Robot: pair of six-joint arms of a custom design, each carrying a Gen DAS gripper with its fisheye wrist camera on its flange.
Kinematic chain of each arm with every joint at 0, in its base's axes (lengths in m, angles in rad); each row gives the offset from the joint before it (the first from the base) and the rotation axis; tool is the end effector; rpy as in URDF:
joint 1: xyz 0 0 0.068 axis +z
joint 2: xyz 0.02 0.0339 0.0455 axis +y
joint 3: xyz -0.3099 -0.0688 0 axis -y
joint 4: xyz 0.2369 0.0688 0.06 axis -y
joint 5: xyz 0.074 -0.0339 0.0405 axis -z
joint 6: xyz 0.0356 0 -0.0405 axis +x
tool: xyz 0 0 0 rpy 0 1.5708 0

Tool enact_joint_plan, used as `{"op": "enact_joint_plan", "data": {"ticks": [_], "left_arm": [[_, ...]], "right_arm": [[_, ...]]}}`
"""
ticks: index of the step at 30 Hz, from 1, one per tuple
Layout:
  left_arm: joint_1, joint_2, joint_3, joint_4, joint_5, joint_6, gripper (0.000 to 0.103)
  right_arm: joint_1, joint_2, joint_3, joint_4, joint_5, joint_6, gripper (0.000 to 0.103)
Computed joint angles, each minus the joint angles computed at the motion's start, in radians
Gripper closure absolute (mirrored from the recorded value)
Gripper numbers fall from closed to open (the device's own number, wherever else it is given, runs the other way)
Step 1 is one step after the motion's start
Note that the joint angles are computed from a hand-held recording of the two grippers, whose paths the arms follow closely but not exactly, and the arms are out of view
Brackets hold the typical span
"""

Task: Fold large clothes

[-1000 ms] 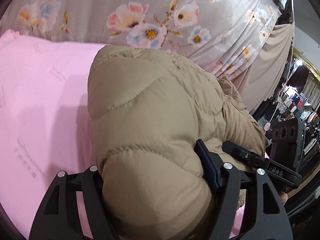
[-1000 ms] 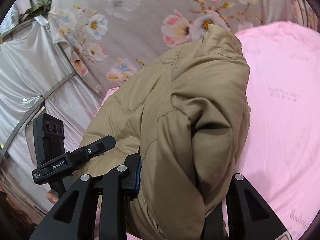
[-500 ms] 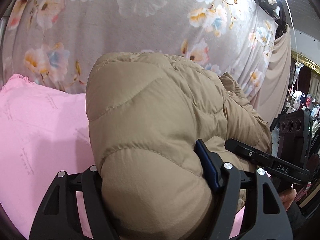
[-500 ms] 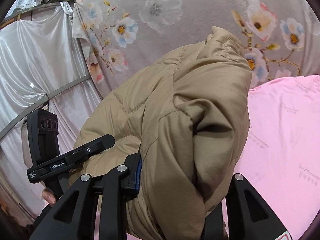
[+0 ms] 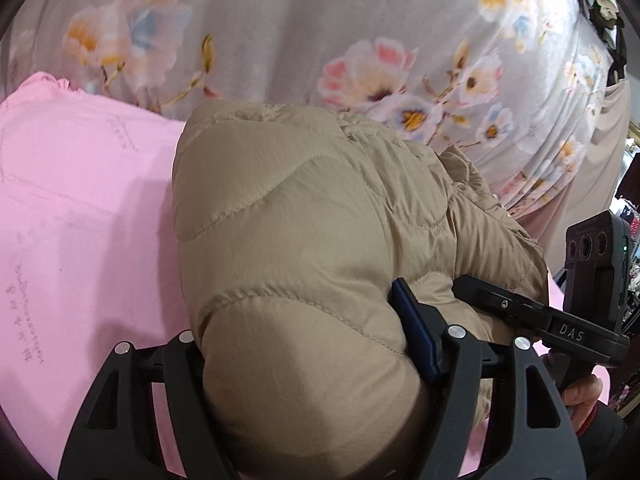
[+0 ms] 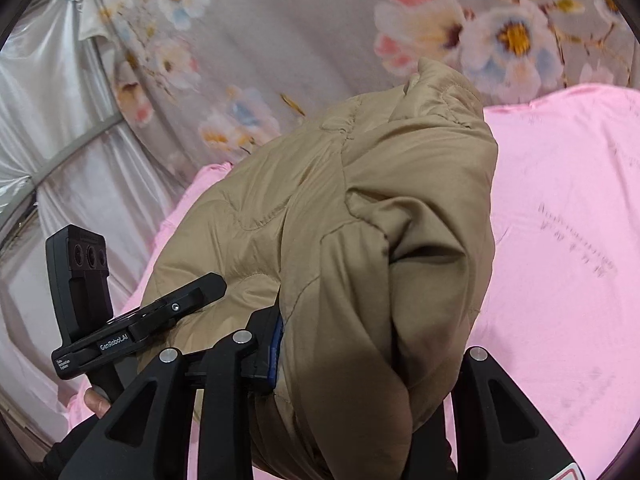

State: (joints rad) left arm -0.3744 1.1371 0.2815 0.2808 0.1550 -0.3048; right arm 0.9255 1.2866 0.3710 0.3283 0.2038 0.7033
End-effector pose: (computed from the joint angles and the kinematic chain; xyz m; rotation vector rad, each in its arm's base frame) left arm 0.1674 -0.0717 0.1959 0.1685 2.1845 -0.5567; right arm 0.1355 0.1680 0.1994 -0.1259 2.2311 0.7127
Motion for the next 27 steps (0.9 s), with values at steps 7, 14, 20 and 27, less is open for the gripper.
{"op": "enact_joint_plan", "data": {"ticks": [7, 14, 20, 27], "left_arm": [[0.160, 0.159, -0.039, 0.153, 0.155, -0.040, 0.022], [0.172, -0.074, 0.014, -0.207, 0.056, -0.027, 0.017], [-0.027, -0.392, 0.187, -0.688, -0.354, -0.088, 0.017], [-0.407, -0.185, 0.492, -0.928, -0.842, -0.328, 0.035]], "right_arm": [[-0.084, 0.139, 0.004, 0.128, -0.095, 0.011, 0.047], [-0.049, -0.147, -0.022, -0.161, -0.076, 0.064, 0.038], [0.201, -0.439, 0.089, -0.582, 0.266, 0.186, 0.045], [0.271, -0.091, 0.507, -0.799, 0.512, 0.016, 0.095]]}}
